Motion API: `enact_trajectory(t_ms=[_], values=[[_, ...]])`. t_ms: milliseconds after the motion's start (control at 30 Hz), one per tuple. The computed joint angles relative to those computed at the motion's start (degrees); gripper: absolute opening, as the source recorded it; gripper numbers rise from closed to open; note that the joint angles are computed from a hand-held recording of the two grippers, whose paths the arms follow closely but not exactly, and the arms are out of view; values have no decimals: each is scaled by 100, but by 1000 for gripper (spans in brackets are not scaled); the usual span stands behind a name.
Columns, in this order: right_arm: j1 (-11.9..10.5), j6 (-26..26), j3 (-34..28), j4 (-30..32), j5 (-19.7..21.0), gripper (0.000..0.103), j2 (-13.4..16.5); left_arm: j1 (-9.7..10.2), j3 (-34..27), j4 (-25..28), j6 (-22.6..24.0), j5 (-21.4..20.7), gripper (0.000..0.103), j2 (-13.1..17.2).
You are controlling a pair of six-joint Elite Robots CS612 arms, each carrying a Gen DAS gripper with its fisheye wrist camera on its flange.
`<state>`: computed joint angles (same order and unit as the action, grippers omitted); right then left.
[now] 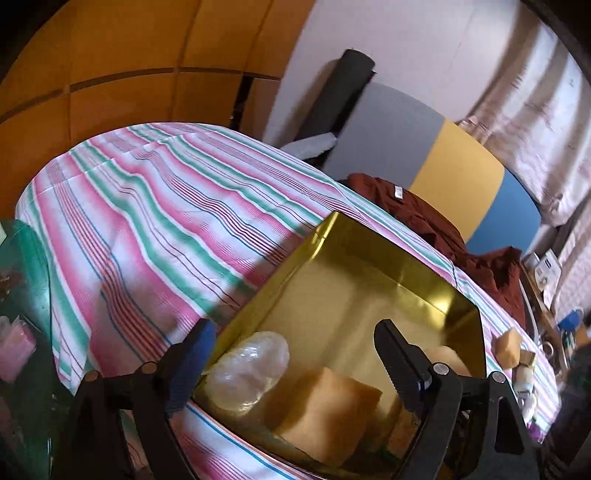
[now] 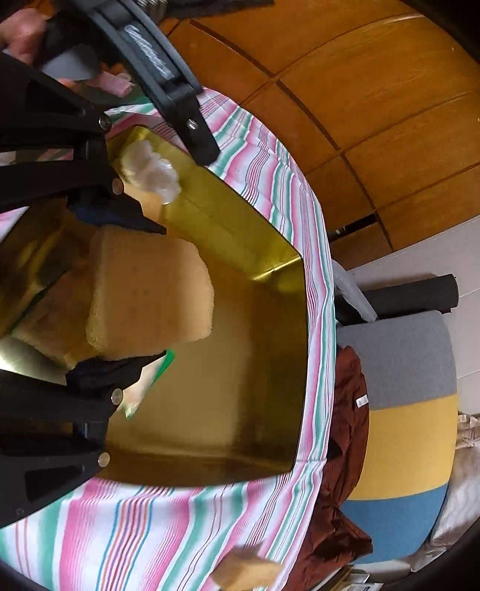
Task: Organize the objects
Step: 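Lower the sponge into the tin and open the right tool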
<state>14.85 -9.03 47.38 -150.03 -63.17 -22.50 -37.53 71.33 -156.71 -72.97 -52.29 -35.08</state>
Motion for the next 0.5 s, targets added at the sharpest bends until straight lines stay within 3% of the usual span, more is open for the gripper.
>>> enact_trajectory(t_ms=[100,200,400,500], values=[[-29,182,-42,10,64,62,12,-4,11,-17,-20,37,93,-8],[-75,372,144,-348,30,81,-75,-21,-34,11,25,66,94,15],[-278,797,577,-1131,177,82,-260,-63,-173,-138,301,-77,97,114],[-384,1032,741,-1416,-48,82,-328,-96,-271,-321,622,-132,99,193]])
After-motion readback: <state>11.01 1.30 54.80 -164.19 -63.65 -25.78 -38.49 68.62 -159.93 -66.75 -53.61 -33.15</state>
